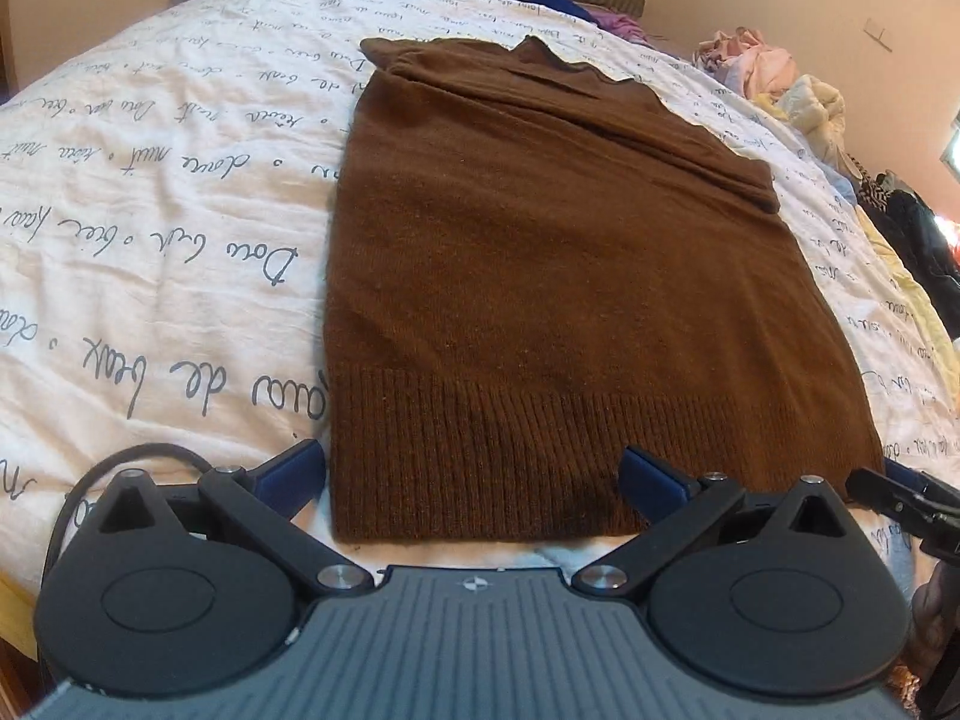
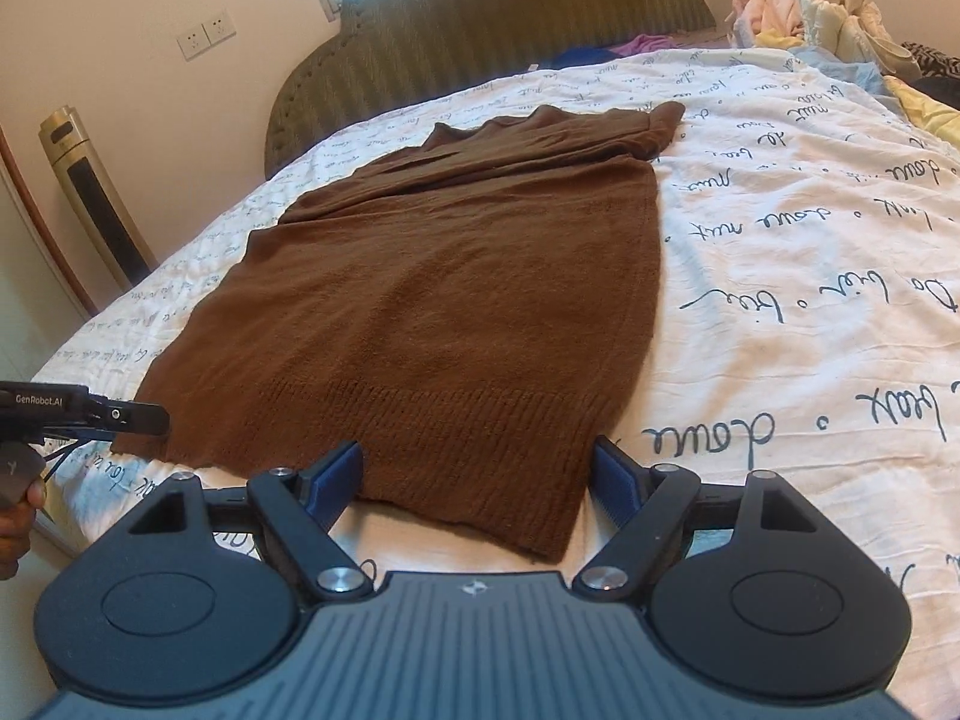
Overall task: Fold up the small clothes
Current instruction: 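Grasp the ribbed hem of the folded sweater with both tools, then lift the hem with both tools and carry it over onto the collar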
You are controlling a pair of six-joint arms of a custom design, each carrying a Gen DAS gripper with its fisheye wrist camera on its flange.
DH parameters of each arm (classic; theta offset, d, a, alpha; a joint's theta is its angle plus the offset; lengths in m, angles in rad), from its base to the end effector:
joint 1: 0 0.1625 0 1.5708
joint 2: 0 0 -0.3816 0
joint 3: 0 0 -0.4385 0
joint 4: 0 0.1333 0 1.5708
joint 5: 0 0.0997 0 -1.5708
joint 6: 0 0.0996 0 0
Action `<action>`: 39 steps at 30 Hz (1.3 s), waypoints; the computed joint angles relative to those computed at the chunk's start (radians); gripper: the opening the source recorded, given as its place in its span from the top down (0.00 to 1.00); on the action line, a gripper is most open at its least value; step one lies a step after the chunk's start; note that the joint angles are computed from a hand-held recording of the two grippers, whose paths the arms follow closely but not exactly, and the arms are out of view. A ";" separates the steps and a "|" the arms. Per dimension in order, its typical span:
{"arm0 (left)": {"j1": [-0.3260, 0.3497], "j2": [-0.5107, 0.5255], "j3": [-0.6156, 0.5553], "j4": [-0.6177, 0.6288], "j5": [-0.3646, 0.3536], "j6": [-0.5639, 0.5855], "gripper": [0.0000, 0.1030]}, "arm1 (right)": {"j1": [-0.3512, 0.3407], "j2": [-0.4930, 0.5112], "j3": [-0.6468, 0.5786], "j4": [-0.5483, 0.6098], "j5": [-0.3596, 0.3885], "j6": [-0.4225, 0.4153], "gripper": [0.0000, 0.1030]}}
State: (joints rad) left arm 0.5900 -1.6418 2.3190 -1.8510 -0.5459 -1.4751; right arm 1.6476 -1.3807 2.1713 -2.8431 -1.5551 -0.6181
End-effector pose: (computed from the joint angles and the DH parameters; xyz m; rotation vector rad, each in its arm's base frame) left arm -0.1997 -0.3966 0.1821 -0.3025 2.2359 -1.0363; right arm 0.1740 -0.5032 0.1835 1.0084 -2.7679 0.7034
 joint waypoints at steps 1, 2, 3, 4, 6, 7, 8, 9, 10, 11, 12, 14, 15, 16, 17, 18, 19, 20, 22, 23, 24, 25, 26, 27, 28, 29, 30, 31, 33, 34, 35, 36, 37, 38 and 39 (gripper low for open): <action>0.005 -0.004 0.000 -0.014 -0.005 0.000 0.01 | 0.000 0.005 0.000 -0.008 0.000 0.001 0.21; 0.013 -0.008 -0.001 -0.035 -0.010 0.007 0.03 | 0.003 0.010 0.001 -0.020 -0.004 0.003 0.21; 0.018 -0.009 -0.003 -0.044 -0.013 0.008 0.03 | 0.007 0.017 0.002 -0.035 -0.011 0.003 0.21; 0.022 -0.010 -0.006 -0.046 -0.013 0.011 0.06 | 0.014 0.023 0.003 -0.049 -0.021 0.013 0.21; 0.029 -0.005 -0.020 -0.032 -0.019 0.015 0.10 | 0.018 0.031 0.003 -0.057 -0.013 0.022 0.22; 0.028 -0.006 -0.025 -0.018 -0.020 0.006 0.15 | 0.022 0.035 0.007 -0.072 -0.019 0.015 0.33; 0.027 -0.008 -0.026 -0.014 -0.021 0.004 0.20 | 0.028 0.041 0.010 -0.089 -0.033 0.007 0.39; 0.026 -0.011 -0.025 -0.012 -0.022 0.008 0.23 | 0.032 0.044 0.011 -0.100 -0.047 0.008 0.46; 0.024 -0.012 -0.026 0.002 -0.020 0.000 0.28 | 0.029 0.042 0.013 -0.102 -0.044 0.012 0.52; 0.022 -0.012 -0.029 0.020 -0.017 -0.008 0.34 | 0.026 0.040 0.011 -0.096 -0.039 0.022 0.55; 0.019 -0.011 -0.034 0.041 -0.016 -0.014 0.37 | 0.024 0.039 0.009 -0.093 -0.039 0.036 0.63; 0.016 -0.013 -0.037 0.061 -0.015 -0.016 0.49 | 0.022 0.037 0.005 -0.087 -0.044 0.053 0.72; 0.015 -0.018 -0.033 0.055 -0.014 -0.011 0.53 | 0.020 0.035 0.004 -0.084 -0.040 0.058 0.78; 0.014 -0.022 -0.030 0.049 -0.015 -0.007 0.60 | 0.019 0.033 0.006 -0.085 -0.038 0.061 0.82; 0.013 -0.028 -0.024 0.040 -0.014 -0.004 0.70 | 0.021 0.032 0.008 -0.086 -0.039 0.063 0.84; 0.012 -0.035 -0.017 0.026 -0.012 0.002 0.76 | 0.021 0.032 0.009 -0.089 -0.037 0.062 0.86; 0.012 -0.047 -0.004 -0.007 -0.012 0.020 0.88 | 0.021 0.031 0.012 -0.093 -0.034 0.060 0.87; 0.013 -0.059 0.010 -0.044 -0.015 0.038 0.89 | 0.021 0.030 0.014 -0.099 -0.032 0.065 0.87; 0.006 -0.074 0.025 -0.067 -0.007 0.057 0.90 | 0.019 0.029 0.015 -0.104 -0.023 0.069 0.88; 0.003 -0.084 0.033 -0.078 -0.005 0.063 0.90 | 0.019 0.029 0.016 -0.106 -0.022 0.066 0.88; -0.002 -0.096 0.042 -0.087 0.000 0.062 0.90 | 0.018 0.027 0.018 -0.111 -0.018 0.067 0.88; -0.007 -0.108 0.050 -0.092 0.004 0.057 0.90 | 0.017 0.025 0.020 -0.118 -0.012 0.067 0.89; -0.012 -0.122 0.058 -0.102 0.008 0.056 0.90 | 0.018 0.023 0.021 -0.123 -0.007 0.062 0.89; -0.017 -0.137 0.065 -0.107 0.016 0.055 0.90 | 0.020 0.021 0.020 -0.131 0.000 0.060 0.89; -0.020 -0.150 0.071 -0.116 0.024 0.058 0.90 | 0.020 0.017 0.018 -0.136 0.011 0.058 0.90; -0.022 -0.165 0.079 -0.140 0.030 0.072 0.90 | 0.022 0.016 0.010 -0.130 0.019 0.059 0.90; -0.022 -0.180 0.086 -0.169 0.033 0.089 0.90 | 0.023 0.014 -0.001 -0.118 0.032 0.062 0.90; -0.021 -0.194 0.089 -0.191 0.036 0.104 0.90 | 0.025 0.016 -0.014 -0.112 0.044 0.066 0.90; -0.011 -0.210 0.095 -0.289 0.041 0.185 0.90 | 0.032 0.027 -0.048 -0.095 0.062 0.081 0.90; -0.001 -0.213 0.089 -0.324 0.041 0.214 0.90 | 0.036 0.037 -0.070 -0.085 0.072 0.088 0.90; 0.010 -0.212 0.080 -0.360 0.040 0.245 0.90 | 0.042 0.051 -0.092 -0.085 0.077 0.094 0.90; 0.030 -0.203 0.067 -0.429 0.029 0.305 0.90 | 0.048 0.068 -0.118 -0.083 0.080 0.094 0.90; 0.050 -0.190 0.050 -0.485 0.019 0.357 0.90 | 0.055 0.086 -0.146 -0.082 0.085 0.092 0.90; 0.070 -0.173 0.028 -0.527 0.012 0.405 0.90 | 0.060 0.107 -0.175 -0.081 0.090 0.097 0.90; 0.096 -0.143 -0.005 -0.579 0.002 0.471 0.90 | 0.067 0.133 -0.213 -0.073 0.092 0.107 0.90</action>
